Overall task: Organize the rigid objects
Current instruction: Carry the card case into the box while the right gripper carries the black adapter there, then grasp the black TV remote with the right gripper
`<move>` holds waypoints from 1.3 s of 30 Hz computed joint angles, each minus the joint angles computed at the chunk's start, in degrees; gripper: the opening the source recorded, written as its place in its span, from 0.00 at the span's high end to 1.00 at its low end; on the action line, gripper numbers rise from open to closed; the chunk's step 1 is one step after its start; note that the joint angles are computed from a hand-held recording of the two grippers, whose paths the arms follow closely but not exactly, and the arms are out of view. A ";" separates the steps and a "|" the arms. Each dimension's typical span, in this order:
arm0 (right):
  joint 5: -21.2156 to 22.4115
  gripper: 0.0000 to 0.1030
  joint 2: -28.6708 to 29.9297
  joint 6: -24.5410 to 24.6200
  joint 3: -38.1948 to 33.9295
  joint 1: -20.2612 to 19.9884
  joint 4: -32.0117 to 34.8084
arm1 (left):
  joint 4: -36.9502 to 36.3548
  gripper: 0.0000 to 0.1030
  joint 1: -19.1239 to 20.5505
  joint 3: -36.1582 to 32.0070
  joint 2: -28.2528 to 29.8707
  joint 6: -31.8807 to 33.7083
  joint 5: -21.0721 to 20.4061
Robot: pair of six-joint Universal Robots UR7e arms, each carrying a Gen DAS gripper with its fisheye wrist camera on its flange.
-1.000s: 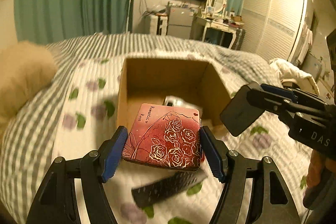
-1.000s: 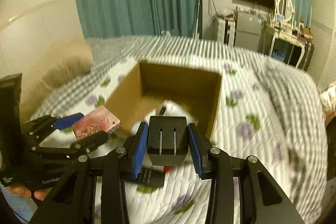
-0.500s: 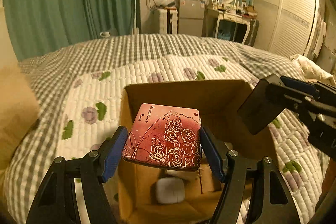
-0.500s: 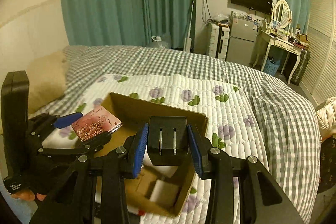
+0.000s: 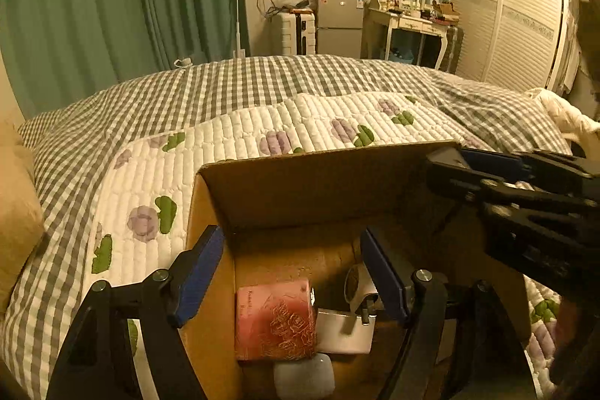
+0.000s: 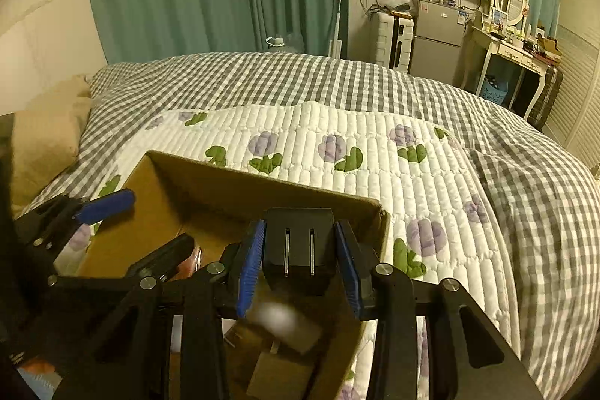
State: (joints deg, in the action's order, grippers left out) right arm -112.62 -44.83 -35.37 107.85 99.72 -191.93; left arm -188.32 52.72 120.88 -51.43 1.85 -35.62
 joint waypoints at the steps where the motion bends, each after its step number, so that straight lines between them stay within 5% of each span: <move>1: -0.16 0.63 0.38 0.11 -0.21 -0.05 -0.62 | -0.27 0.25 -0.26 0.47 -0.47 -0.10 -0.15; 13: -0.87 0.47 -7.16 1.63 7.96 3.22 -5.23 | 1.32 0.21 -8.58 11.64 -8.92 -8.08 6.06; 20: -1.76 0.31 -13.99 3.21 19.21 4.30 -6.54 | 8.84 0.12 -15.40 20.09 -15.27 -19.52 10.55; 24: -2.02 0.16 -15.44 2.45 25.63 3.86 -9.29 | 20.28 0.08 -17.91 24.14 -20.12 -31.88 11.28; 26: -2.26 0.07 -15.07 0.25 27.91 3.62 -10.06 | 24.34 0.03 -18.73 26.08 -21.99 -36.91 10.89; 31: -1.43 0.06 -9.32 -7.57 31.75 2.07 -19.28 | 26.92 0.01 -18.51 30.48 -24.09 -43.82 8.60; 36: -1.55 0.06 -5.95 -8.70 30.27 1.01 -13.58 | 22.17 0.01 -15.66 33.14 -21.38 -44.75 7.58; 39: -5.91 0.06 -2.83 -8.92 28.12 2.17 -10.67 | 22.16 0.01 -14.69 34.15 -21.77 -46.24 7.49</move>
